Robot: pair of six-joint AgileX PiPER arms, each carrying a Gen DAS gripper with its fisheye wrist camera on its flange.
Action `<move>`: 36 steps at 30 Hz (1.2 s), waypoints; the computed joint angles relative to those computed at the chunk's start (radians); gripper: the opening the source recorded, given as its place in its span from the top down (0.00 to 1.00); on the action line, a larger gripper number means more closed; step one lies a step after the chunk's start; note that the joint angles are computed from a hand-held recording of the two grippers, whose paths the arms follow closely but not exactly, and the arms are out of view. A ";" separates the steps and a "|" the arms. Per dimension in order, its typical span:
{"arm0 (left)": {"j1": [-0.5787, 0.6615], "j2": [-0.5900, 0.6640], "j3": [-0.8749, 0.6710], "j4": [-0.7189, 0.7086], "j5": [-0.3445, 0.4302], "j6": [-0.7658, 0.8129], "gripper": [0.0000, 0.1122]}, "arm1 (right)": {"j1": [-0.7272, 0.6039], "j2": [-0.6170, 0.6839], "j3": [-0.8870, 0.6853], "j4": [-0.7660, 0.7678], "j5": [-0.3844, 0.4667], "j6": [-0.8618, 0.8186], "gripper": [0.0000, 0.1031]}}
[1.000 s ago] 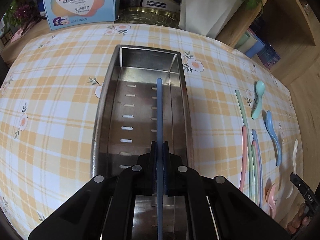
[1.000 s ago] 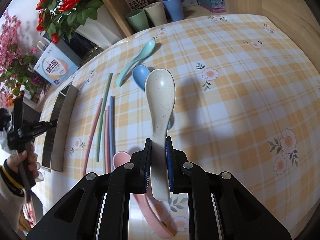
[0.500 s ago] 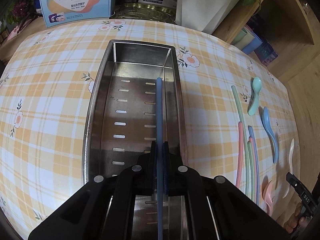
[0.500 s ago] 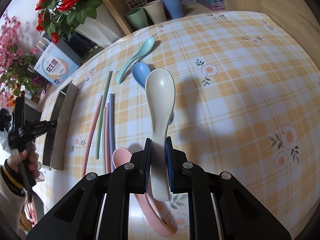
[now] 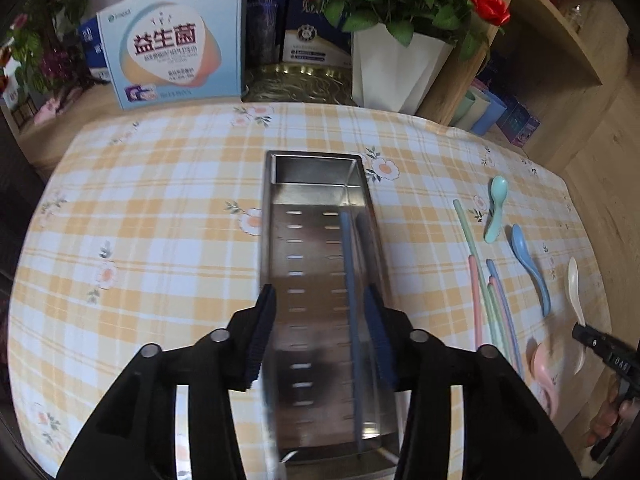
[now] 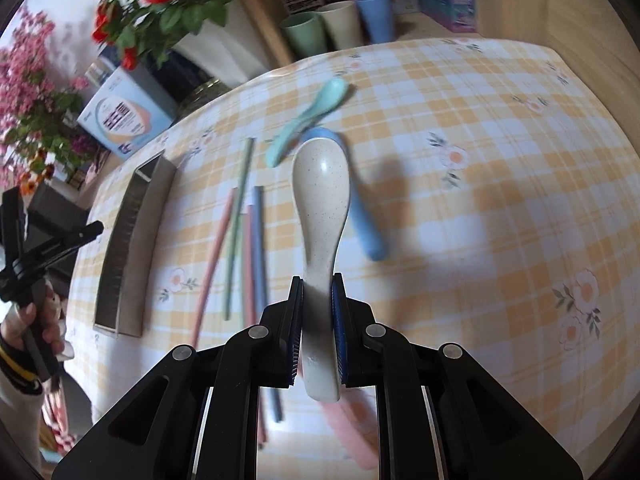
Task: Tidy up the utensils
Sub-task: 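Carry the white spoon into the steel tray and open the right tool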
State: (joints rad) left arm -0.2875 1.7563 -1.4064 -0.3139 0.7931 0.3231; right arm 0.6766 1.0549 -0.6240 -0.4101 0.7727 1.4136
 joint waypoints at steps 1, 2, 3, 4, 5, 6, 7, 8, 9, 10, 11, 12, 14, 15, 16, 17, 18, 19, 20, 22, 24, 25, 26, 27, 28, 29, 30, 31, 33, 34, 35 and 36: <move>0.010 -0.014 0.014 0.003 -0.006 0.014 0.52 | -0.002 0.034 -0.030 0.010 -0.007 -0.022 0.86; 0.023 -0.030 0.032 -0.001 -0.012 0.037 0.44 | -0.001 0.060 -0.053 0.016 -0.012 -0.036 0.86; 0.039 -0.048 0.052 -0.006 -0.019 0.064 0.39 | -0.003 0.108 -0.093 0.027 -0.021 -0.065 0.86; 0.049 -0.063 0.069 -0.002 -0.027 0.079 0.23 | -0.004 0.151 -0.132 0.034 -0.026 -0.091 0.86; 0.059 -0.088 0.100 0.021 -0.054 0.081 0.14 | -0.006 0.201 -0.176 0.044 -0.031 -0.123 0.86; 0.071 -0.107 0.124 0.025 -0.076 0.098 0.14 | -0.010 0.248 -0.220 0.058 -0.035 -0.155 0.86; 0.084 -0.115 0.134 0.021 -0.079 0.116 0.14 | -0.013 0.283 -0.256 0.070 -0.035 -0.181 0.86; 0.102 -0.123 0.145 0.021 -0.078 0.129 0.14 | -0.014 0.326 -0.301 0.084 -0.035 -0.210 0.86; 0.115 -0.125 0.149 0.018 -0.079 0.137 0.14 | -0.016 0.381 -0.362 0.099 -0.033 -0.244 0.86; 0.132 -0.132 0.160 0.001 -0.084 0.156 0.14 | -0.015 0.432 -0.422 0.108 -0.028 -0.272 0.86; 0.161 -0.144 0.180 -0.046 -0.097 0.205 0.14 | -0.011 0.486 -0.488 0.113 -0.015 -0.298 0.86; 0.179 -0.152 0.194 -0.080 -0.107 0.239 0.14 | -0.009 0.528 -0.545 0.118 -0.006 -0.317 0.86; 0.216 -0.164 0.215 -0.137 -0.119 0.294 0.14 | -0.014 0.628 -0.681 0.146 0.010 -0.366 0.86; 0.239 -0.167 0.223 -0.175 -0.122 0.327 0.14 | -0.016 0.665 -0.731 0.160 0.016 -0.384 0.86; 0.257 -0.164 0.223 -0.204 -0.118 0.353 0.14 | -0.020 0.719 -0.804 0.179 0.033 -0.407 0.87; 0.280 -0.163 0.227 -0.241 -0.118 0.386 0.14 | -0.022 0.758 -0.859 0.188 0.049 -0.418 0.87; 0.291 -0.164 0.230 -0.257 -0.118 0.401 0.14 | -0.028 0.805 -0.922 0.211 0.058 -0.439 0.87; 0.304 -0.162 0.230 -0.271 -0.118 0.415 0.14 | -0.036 0.857 -0.989 0.242 0.074 -0.473 0.86; 0.315 -0.163 0.233 -0.284 -0.118 0.428 0.14 | -0.041 0.906 -1.055 0.253 0.104 -0.490 0.86; 0.334 -0.162 0.236 -0.304 -0.118 0.447 0.14 | -0.050 0.991 -1.166 0.295 0.145 -0.534 0.86; 0.359 -0.157 0.235 -0.329 -0.112 0.471 0.14 | -0.046 1.063 -1.265 0.288 0.205 -0.537 0.86; 0.370 -0.155 0.236 -0.342 -0.108 0.482 0.14 | -0.047 1.094 -1.308 0.294 0.227 -0.541 0.86; 0.379 -0.153 0.236 -0.353 -0.105 0.492 0.14 | -0.047 1.114 -1.333 0.296 0.240 -0.539 0.86; 0.385 -0.152 0.238 -0.358 -0.105 0.497 0.14 | -0.047 1.147 -1.383 0.290 0.270 -0.531 0.86; 0.392 -0.148 0.239 -0.363 -0.106 0.504 0.14 | -0.047 1.163 -1.405 0.286 0.281 -0.528 0.86; 0.396 -0.145 0.240 -0.366 -0.107 0.508 0.14 | -0.049 1.185 -1.437 0.281 0.299 -0.528 0.86; 0.398 -0.140 0.240 -0.364 -0.108 0.509 0.14 | -0.049 1.207 -1.472 0.276 0.322 -0.529 0.86; 0.399 -0.136 0.239 -0.364 -0.109 0.510 0.14 | -0.051 1.225 -1.501 0.275 0.339 -0.533 0.86; 0.406 -0.131 0.242 -0.371 -0.109 0.520 0.14 | -0.055 1.268 -1.569 0.277 0.380 -0.538 0.86; 0.406 -0.129 0.243 -0.370 -0.111 0.520 0.14 | -0.057 1.278 -1.584 0.278 0.391 -0.538 0.86; 0.406 -0.127 0.243 -0.370 -0.112 0.522 0.14 | -0.058 1.295 -1.608 0.280 0.407 -0.543 0.86; 0.407 -0.125 0.243 -0.370 -0.113 0.522 0.14 | -0.056 1.312 -1.636 0.283 0.423 -0.547 0.86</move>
State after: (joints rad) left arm 0.1191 1.6316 -1.1631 -0.6842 0.6800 0.8454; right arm 0.6206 2.3666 -2.2598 -0.1276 1.1953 0.8662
